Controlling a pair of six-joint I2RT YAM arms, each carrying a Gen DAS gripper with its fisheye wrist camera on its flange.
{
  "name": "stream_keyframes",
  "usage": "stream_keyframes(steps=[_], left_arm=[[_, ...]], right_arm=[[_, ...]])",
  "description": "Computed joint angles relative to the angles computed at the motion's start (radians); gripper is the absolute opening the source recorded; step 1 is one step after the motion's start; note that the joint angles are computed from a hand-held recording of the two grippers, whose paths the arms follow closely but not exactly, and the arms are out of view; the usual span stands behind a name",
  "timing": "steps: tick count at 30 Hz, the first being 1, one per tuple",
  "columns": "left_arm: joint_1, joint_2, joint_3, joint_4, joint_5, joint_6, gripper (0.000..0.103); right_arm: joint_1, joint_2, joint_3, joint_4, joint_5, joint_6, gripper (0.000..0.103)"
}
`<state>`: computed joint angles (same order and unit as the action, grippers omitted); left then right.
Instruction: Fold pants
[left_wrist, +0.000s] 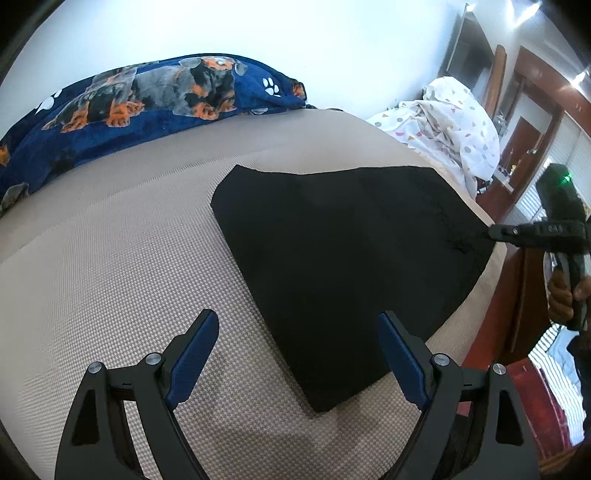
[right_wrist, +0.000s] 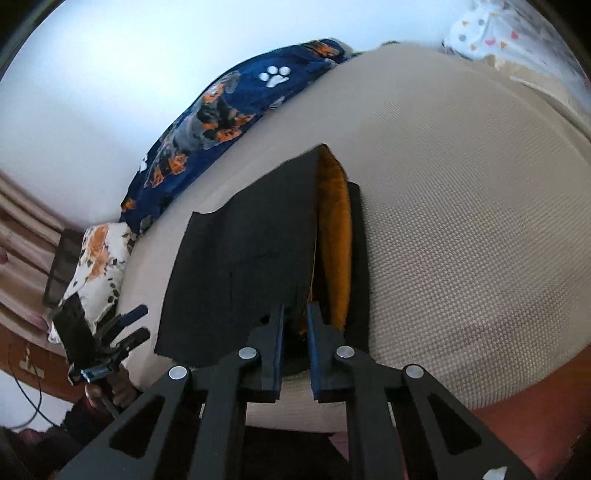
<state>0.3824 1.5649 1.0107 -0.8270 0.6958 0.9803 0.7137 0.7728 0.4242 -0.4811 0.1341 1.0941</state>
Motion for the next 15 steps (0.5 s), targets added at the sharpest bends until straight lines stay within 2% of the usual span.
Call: stream_keyframes(steps=[5, 11, 15], left_arm=[[-0.004, 0.018, 0.009, -0.009, -0.002, -0.011, 0.087], [-0.021, 0.027, -0.012, 0.024, -0.028, -0.024, 0.087], [-0.033, 0.06, -0.007, 0.019, -0.05, -0.025, 0.087]], right_arm=[[0.134, 0.019, 0.045, -0.106, 0.085, 0.074, 0.007], [0.114, -0.041, -0.061, -0.057, 0.048, 0.131, 0.007], [0.115, -0.049, -0.071, -0.058, 0.033, 0.128, 0.007]])
